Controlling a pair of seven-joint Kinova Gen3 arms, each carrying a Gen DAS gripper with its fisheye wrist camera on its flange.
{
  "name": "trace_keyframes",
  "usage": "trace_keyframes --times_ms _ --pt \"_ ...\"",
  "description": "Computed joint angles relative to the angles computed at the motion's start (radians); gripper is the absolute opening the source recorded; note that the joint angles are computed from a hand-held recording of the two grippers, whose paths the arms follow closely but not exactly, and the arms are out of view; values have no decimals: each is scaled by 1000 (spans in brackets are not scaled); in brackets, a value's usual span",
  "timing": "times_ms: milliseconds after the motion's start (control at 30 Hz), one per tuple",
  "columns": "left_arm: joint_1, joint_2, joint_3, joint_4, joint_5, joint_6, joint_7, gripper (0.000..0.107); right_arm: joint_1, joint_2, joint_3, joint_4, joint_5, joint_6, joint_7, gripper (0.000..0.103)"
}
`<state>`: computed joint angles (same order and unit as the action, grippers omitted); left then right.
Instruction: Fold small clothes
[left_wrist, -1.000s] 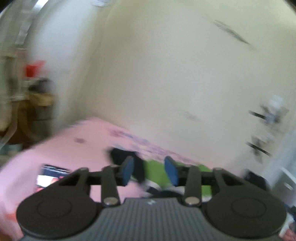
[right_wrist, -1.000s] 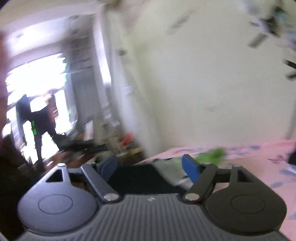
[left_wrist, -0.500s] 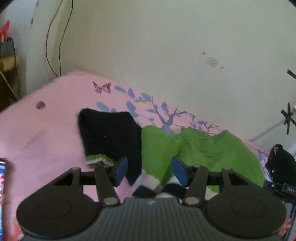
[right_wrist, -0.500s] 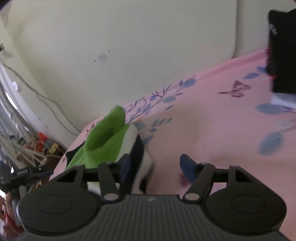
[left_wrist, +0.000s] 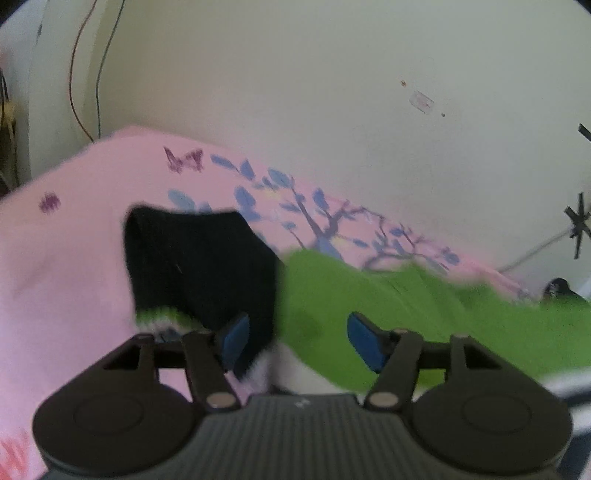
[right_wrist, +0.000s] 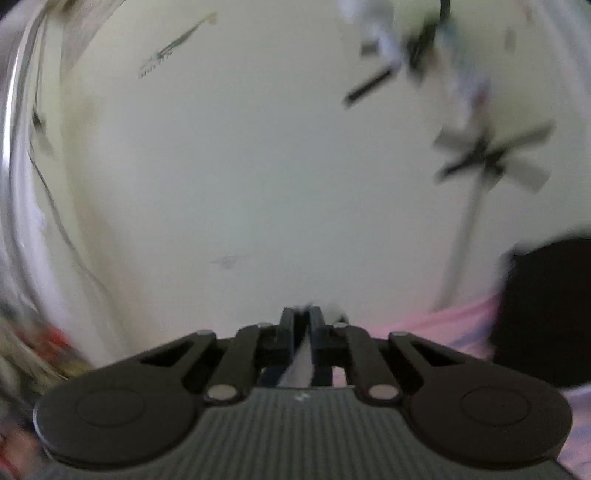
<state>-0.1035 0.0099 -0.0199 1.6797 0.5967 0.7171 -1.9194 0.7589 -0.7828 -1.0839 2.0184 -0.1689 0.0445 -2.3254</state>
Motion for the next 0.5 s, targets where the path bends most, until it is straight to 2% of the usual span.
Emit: trace_keyframes --times_ms 67,133,200,333,433,500 --pt "93 27 -81 -38 -81 -23 61 71 -3 -83 31 22 34 81 -2 14" --pt "163 76 -148 -104 -163 -7 136 78 -40 -101 61 46 3 163 5 40" --pt "171 126 -142 -183 -234 49 193 78 -74 -61 66 65 -13 195 -5 50" --pt "105 192 8 -266 -318 90 212 83 -34 21 -19 69 -35 207 -37 58" --pt "113 226 32 -293 -286 111 172 83 58 105 -128 37 -47 214 -27 59" --pt "133 233 32 -284 -279 99 152 80 109 187 -185 18 -114 182 39 59"
